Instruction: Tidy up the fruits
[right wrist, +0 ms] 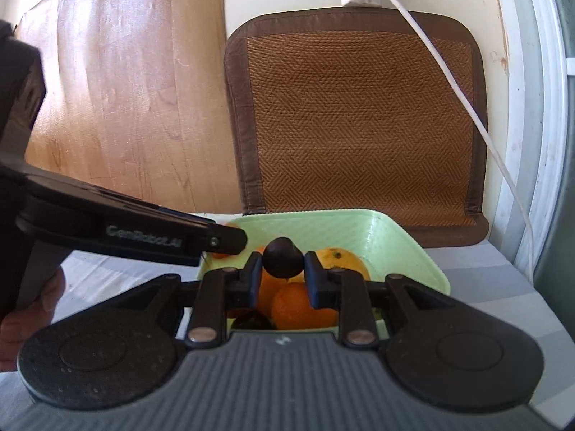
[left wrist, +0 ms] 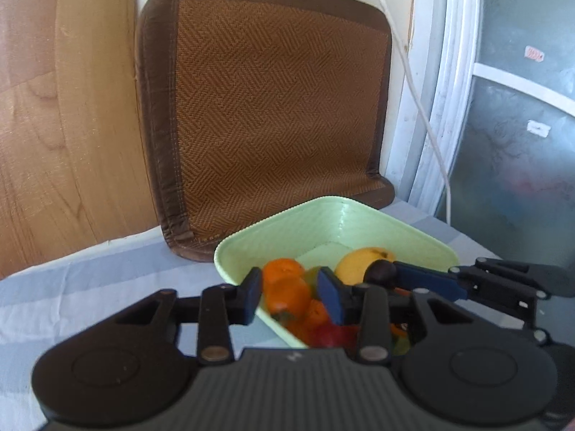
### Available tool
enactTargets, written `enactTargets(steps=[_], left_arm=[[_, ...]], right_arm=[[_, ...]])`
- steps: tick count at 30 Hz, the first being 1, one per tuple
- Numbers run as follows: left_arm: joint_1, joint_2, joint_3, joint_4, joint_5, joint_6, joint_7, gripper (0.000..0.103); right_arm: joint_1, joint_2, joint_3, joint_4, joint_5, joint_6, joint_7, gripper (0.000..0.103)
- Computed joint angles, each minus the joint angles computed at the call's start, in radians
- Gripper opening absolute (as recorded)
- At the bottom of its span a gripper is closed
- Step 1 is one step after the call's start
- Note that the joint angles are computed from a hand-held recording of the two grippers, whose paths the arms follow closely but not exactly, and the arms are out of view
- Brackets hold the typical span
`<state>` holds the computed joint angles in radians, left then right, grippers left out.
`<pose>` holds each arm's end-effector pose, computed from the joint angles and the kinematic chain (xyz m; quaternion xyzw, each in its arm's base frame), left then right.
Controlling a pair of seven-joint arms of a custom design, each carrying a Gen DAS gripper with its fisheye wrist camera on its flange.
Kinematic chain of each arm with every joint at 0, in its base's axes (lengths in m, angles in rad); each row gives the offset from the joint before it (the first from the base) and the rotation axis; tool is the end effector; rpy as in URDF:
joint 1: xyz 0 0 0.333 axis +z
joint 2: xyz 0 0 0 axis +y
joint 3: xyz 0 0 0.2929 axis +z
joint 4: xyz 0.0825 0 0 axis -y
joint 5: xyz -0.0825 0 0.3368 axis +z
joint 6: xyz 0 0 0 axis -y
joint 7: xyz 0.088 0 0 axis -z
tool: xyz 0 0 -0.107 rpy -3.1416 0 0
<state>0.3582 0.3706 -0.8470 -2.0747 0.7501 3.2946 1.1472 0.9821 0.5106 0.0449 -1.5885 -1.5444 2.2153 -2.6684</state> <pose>0.4958 -0.2919 0.4328 -0.3757 0.7949 -0.4463 0.1667 0.3752 0.5481 0.3807 -0.5664 0.5902 -0.3893 0.4234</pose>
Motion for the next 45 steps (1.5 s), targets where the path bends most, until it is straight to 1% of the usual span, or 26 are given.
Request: enactTargets(steps=[1,2,3,5,8,10,12,13,16,18,20,22,23,24,25,26,27,28,29,31,35,37,38,40,42,45], left_arm=[[-0.049,-0.004,0.049,0.013,-0.007,0.002,-0.007,0.049],[-0.075,-0.005,0.075,0.022,-0.014,0.003,-0.013,0.050],[-0.071,-0.003,0.071,0.024,-0.018,0.004,-0.015,0.049],[-0.027,-0.005,0.036,0.012,-0.023,0.017,-0.032,0.050],[0.069,-0.046,-0.026,-0.041,-0.002,0.054,-0.103,0.050],[0.098,-0.112,-0.020,-0.096,0.012,0.095,-0.156,0.053],[0.076,-0.210,0.036,-0.168,-0.002,0.135,-0.195,0.058],[0.064,-0.256,0.060,-0.205,-0.008,0.144,-0.211,0.059],[0.039,-0.368,0.103,-0.291,0.001,0.140,-0.259,0.062],[0.040,-0.443,0.087,-0.365,-0.092,0.132,-0.191,0.063],[0.024,-0.503,0.096,-0.422,-0.130,0.128,-0.179,0.065],[-0.040,-0.541,0.161,-0.466,-0.129,0.128,-0.203,0.080],[-0.048,-0.566,0.170,-0.497,-0.143,0.145,-0.201,0.090],[-0.028,-0.595,0.145,-0.529,-0.182,0.167,-0.177,0.093],[0.003,-0.630,0.106,-0.560,-0.228,0.185,-0.149,0.094],[0.015,-0.659,0.087,-0.584,-0.259,0.195,-0.133,0.096],[0.005,-0.681,0.092,-0.608,-0.276,0.205,-0.128,0.097],[-0.017,-0.692,0.113,-0.624,-0.282,0.210,-0.126,0.098],[-0.051,-0.705,0.150,-0.644,-0.281,0.214,-0.131,0.100],[-0.089,-0.734,0.183,-0.681,-0.301,0.223,-0.129,0.103],[-0.130,-0.772,0.210,-0.731,-0.355,0.230,-0.102,0.103],[-0.132,-0.788,0.200,-0.749,-0.391,0.227,-0.081,0.103],[-0.122,-0.798,0.182,-0.756,-0.412,0.223,-0.071,0.103],[-0.109,-0.810,0.156,-0.761,-0.435,0.203,-0.061,0.103],[-0.084,-0.822,0.120,-0.763,-0.448,0.189,-0.062,0.103],[-0.047,-0.835,0.074,-0.779,-0.461,0.214,-0.073,0.103]], right_arm=[[-0.001,-0.002,-0.002,-0.005,-0.008,0.005,0.007,0.033],[0.001,-0.007,-0.003,-0.012,-0.016,0.003,0.018,0.038],[0.005,-0.011,-0.004,-0.018,-0.028,-0.005,0.033,0.041],[0.014,-0.026,-0.005,-0.040,-0.055,-0.031,0.077,0.041],[0.020,-0.059,0.005,-0.091,-0.090,-0.087,0.174,0.041],[0.020,-0.082,0.021,-0.124,-0.092,-0.131,0.237,0.041],[0.015,-0.103,0.041,-0.153,-0.080,-0.164,0.289,0.041],[0.012,-0.113,0.052,-0.165,-0.073,-0.176,0.310,0.041],[0.008,-0.136,0.081,-0.195,-0.053,-0.204,0.380,0.041],[0.011,-0.142,0.100,-0.210,-0.044,-0.213,0.432,0.042],[0.017,-0.133,0.115,-0.206,-0.024,-0.223,0.454,0.042],[0.028,-0.121,0.124,-0.195,-0.006,-0.232,0.460,0.042],[0.036,-0.116,0.127,-0.191,0.001,-0.236,0.465,0.042],[0.046,-0.109,0.131,-0.186,0.009,-0.241,0.470,0.043],[0.056,-0.099,0.133,-0.175,0.019,-0.247,0.472,0.043],[0.067,-0.088,0.135,-0.164,0.032,-0.254,0.474,0.043],[0.077,-0.076,0.136,-0.151,0.046,-0.259,0.472,0.043],[0.088,-0.065,0.136,-0.135,0.063,-0.268,0.461,0.043],[0.102,-0.054,0.133,-0.117,0.075,-0.284,0.444,0.043],[0.126,-0.037,0.125,-0.091,0.088,-0.301,0.429,0.044],[0.160,-0.008,0.108,-0.046,0.120,-0.325,0.410,0.044],[0.167,-0.005,0.102,-0.040,0.130,-0.319,0.415,0.044],[0.174,-0.001,0.099,-0.036,0.133,-0.325,0.415,0.045],[0.186,0.006,0.095,-0.027,0.140,-0.338,0.417,0.049],[0.189,0.003,0.092,-0.032,0.144,-0.331,0.432,0.051],[0.192,0.009,0.090,-0.024,0.150,-0.329,0.431,0.051]])
